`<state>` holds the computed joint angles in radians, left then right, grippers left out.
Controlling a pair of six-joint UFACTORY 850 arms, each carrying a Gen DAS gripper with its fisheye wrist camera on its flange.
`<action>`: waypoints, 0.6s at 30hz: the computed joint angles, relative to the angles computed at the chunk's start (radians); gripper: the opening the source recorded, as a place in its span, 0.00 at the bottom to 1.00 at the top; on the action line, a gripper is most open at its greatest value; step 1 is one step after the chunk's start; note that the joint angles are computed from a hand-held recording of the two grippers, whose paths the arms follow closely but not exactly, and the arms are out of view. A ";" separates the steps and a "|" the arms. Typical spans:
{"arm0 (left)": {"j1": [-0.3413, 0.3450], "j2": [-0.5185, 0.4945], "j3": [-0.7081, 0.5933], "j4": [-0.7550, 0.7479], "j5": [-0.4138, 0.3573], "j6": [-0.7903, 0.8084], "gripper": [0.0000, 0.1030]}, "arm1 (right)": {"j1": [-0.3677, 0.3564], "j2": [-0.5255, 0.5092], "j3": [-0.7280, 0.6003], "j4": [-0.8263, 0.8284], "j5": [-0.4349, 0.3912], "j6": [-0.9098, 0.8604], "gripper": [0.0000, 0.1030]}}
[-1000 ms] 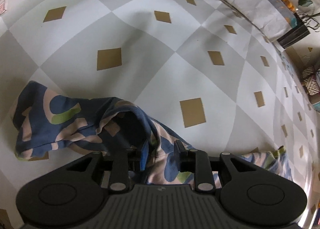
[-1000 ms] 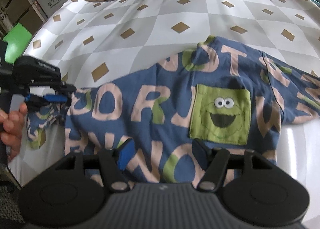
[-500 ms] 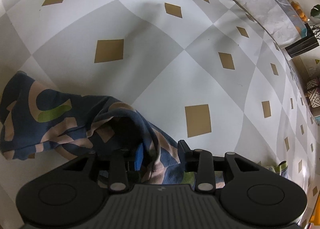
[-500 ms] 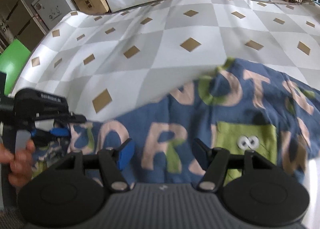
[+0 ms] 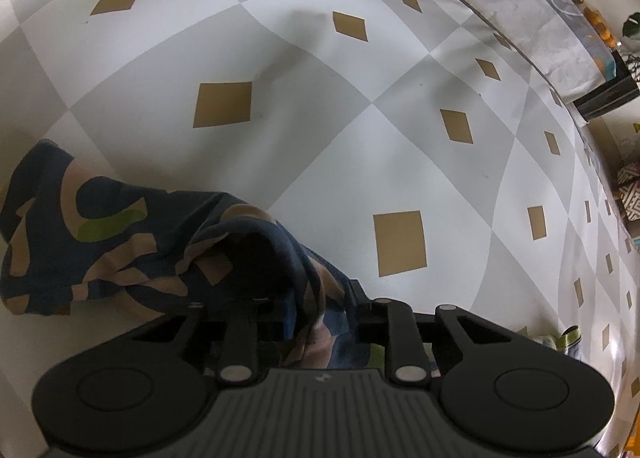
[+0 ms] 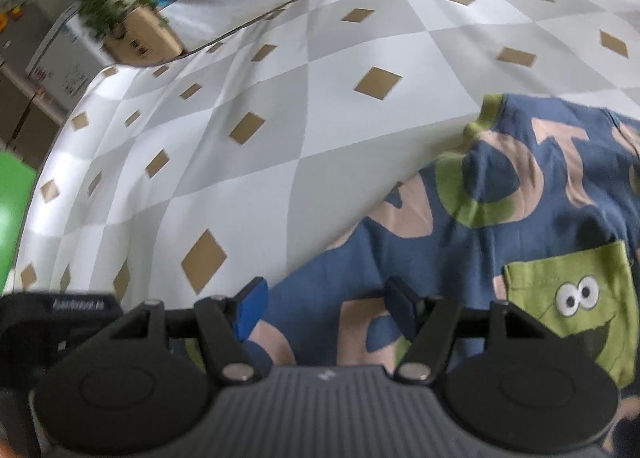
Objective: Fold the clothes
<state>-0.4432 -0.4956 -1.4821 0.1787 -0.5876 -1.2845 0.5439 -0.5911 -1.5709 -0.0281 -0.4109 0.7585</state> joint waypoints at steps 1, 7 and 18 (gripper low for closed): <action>-0.002 -0.001 -0.003 0.003 -0.004 0.001 0.22 | 0.006 -0.004 -0.003 -0.046 0.002 0.048 0.64; -0.015 -0.009 -0.017 0.013 -0.020 0.011 0.22 | 0.050 -0.043 -0.055 -0.283 -0.057 0.202 0.62; -0.017 0.010 -0.002 0.008 0.012 0.022 0.12 | 0.042 0.010 0.024 -0.360 0.004 0.283 0.06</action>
<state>-0.4606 -0.4858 -1.4843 0.1863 -0.5757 -1.2623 0.5855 -0.5808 -1.5464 -0.3879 -0.4064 1.0414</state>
